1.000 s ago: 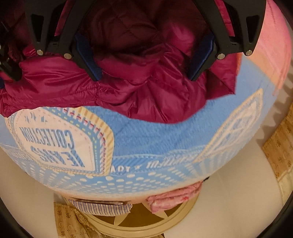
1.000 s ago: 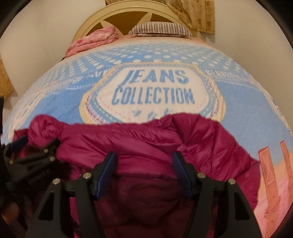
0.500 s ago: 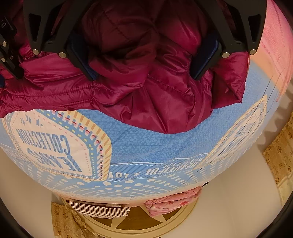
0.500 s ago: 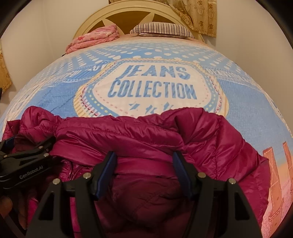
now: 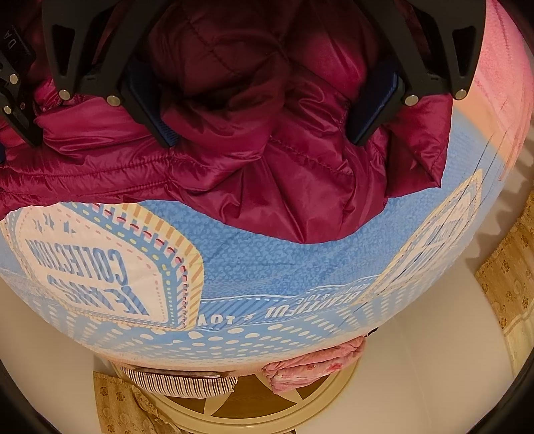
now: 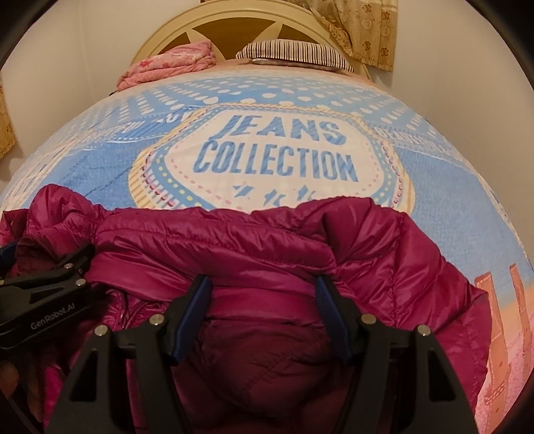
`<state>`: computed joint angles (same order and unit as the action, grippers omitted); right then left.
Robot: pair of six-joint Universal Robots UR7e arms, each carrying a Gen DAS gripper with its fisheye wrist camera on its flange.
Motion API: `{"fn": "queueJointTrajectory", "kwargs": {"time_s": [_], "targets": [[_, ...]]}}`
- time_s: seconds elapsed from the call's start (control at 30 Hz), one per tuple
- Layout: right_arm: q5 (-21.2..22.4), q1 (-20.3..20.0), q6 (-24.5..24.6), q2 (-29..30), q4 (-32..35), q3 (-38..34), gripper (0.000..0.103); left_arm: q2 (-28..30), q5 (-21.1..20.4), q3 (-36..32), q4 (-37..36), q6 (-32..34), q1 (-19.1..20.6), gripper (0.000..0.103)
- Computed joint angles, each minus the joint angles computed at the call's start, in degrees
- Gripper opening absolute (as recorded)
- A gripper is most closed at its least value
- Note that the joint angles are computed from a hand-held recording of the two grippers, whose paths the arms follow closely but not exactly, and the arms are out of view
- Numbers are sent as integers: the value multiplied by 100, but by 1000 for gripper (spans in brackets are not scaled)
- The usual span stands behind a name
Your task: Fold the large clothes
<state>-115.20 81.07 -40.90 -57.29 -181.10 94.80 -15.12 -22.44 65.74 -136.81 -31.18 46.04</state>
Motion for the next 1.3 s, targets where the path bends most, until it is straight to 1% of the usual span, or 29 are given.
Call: {"fn": "queueJointTrajectory", "kwargs": {"time_s": [0.87, 1.3], "targets": [[-224, 67, -158, 126, -164, -67, 69, 32, 103, -47, 150, -50, -15, 102], [-247, 73, -174, 130, -170, -70, 69, 59, 147, -99, 227, -49, -9, 102]]}}
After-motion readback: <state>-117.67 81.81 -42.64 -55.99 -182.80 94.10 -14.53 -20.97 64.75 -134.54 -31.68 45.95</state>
